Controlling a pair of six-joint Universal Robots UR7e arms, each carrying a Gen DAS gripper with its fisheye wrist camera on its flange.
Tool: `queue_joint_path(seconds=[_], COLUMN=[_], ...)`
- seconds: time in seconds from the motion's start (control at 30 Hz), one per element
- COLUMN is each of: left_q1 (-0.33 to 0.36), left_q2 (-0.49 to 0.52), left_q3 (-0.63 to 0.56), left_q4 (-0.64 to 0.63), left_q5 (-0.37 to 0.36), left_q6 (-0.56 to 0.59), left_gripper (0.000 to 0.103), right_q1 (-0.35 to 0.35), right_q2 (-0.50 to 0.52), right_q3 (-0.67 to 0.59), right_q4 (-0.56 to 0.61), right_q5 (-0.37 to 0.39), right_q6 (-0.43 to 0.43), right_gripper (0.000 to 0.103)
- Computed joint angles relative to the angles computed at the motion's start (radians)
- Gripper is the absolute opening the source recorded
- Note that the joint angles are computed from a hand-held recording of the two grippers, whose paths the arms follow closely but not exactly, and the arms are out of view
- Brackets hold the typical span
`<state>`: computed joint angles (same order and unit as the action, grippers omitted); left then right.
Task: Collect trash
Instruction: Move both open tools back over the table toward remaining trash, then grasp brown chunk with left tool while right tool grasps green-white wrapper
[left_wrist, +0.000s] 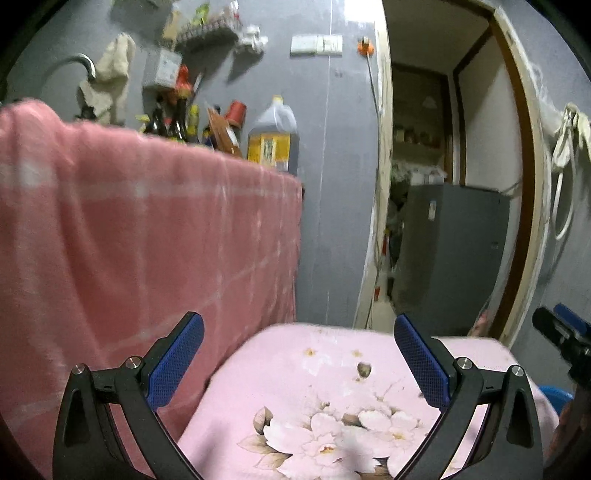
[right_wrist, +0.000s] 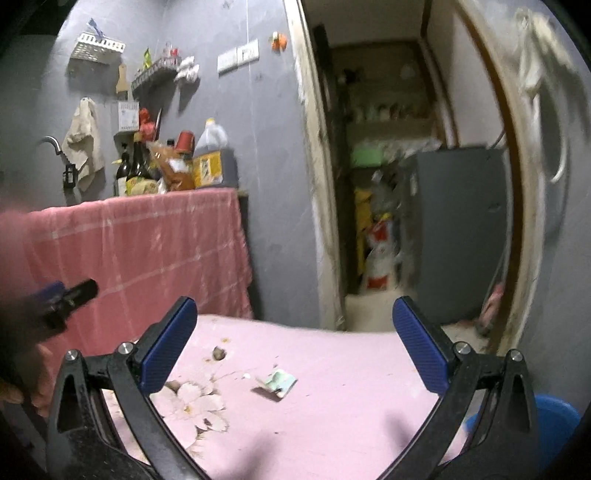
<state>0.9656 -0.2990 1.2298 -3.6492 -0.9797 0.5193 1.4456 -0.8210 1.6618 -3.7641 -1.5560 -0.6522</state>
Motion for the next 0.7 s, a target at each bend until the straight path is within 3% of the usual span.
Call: queue_joint_path(seconds=[0.2,0.37,0.5,0.6,0.7], left_q1=[0.022,0.036,0.037,0.042,0.048], left_q2=[0.028,0.066,0.093,0.098,0.110], left_q3=[-0.097,-0.195,-0.249,-0.277,-0.330], left_q4=[0.211,0.416,0.528,0.632,0.772], left_q5=[0.025,0.050,0.046,0.008,-0.018], left_q6=[-0.045,-0.111,-0.109,-0.120,-0.153], left_gripper=[0.101,0.100,0.098,0.091,0.071], right_q1=[-0.002,-0.008,-0.014,-0.009,-0.012], right_q2=[-0.004,0.015,0.028,0.042,0.049], right_q3=[-0.100,-0.161,-0.200,-0.223,-0.251], right_q4=[0.271,0.451,0.578,0.627,0.711], right_q5=[-0.070,-0.146,-0.180,-0.244,-0.259], right_q6=[0.085,0.107,0.122,0.123,0.139], right_gripper=[0.101,0.079,0.073,0.072,0.069])
